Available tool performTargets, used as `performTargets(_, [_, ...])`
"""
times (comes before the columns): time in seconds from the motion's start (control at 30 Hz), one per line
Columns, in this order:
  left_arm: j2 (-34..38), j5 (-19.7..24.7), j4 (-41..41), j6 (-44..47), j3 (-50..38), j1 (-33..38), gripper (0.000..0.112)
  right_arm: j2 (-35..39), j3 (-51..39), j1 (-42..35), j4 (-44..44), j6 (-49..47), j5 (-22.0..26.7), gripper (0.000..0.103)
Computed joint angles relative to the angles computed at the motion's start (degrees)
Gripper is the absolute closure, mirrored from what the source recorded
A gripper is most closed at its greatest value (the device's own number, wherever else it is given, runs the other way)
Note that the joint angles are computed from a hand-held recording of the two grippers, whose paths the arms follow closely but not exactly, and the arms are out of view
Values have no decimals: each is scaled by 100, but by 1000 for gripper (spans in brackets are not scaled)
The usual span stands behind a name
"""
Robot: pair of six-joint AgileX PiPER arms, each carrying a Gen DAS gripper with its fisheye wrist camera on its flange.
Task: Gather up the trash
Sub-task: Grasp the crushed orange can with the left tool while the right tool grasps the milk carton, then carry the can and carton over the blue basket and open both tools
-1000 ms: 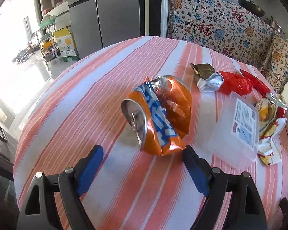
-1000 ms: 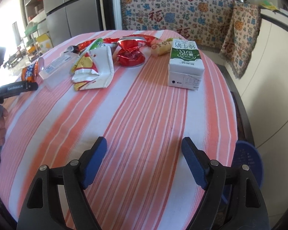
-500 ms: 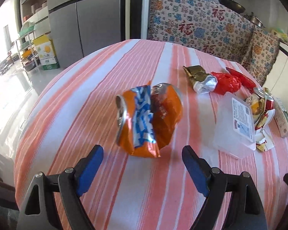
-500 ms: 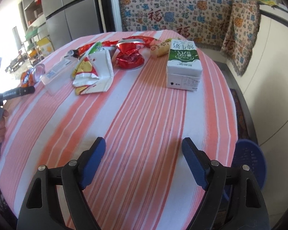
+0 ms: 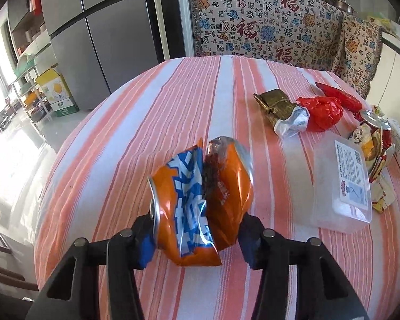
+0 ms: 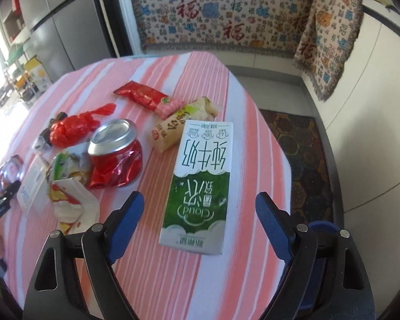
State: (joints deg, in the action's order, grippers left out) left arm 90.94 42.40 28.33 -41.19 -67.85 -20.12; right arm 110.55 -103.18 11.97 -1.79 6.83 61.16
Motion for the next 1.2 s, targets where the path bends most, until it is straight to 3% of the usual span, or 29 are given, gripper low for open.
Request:
performTargets(0.03, [-58,-69,-20,50,62,40,62,206,-252,-3,2,-3,227,23])
performTargets(0.1, [-229,-245,-186,226,241,165,63,294,-310,15,-35,25,345,53])
performTargets(0.27, [-662,-492,-663,578,577,353,64,-466,676,7,203,-128,-223,54])
performTargets(0.4, [-987,-437,-699,546,634,190,64,-1116,1305,-106,651,-473,-461,54])
performTargets(0.5, [-1185,-347,-1068,699,524,5,64,-1537,1568,-389,1178,-901,-390,54])
performTargets(0.63, [-1103,-82,-959,563,78,-722,64,-2029,1677,-1007,1732,-1417,-113,54])
performTargets(0.93, [203,142,-1555,975,-1775,-2369,64,-2959,2068,-2798,2252,-2512,369,54])
performTargets(1.2, [2213,913,-2289,1628,-4658,-3183,64,-3314,2890,-4728,2592,-3831,323,54])
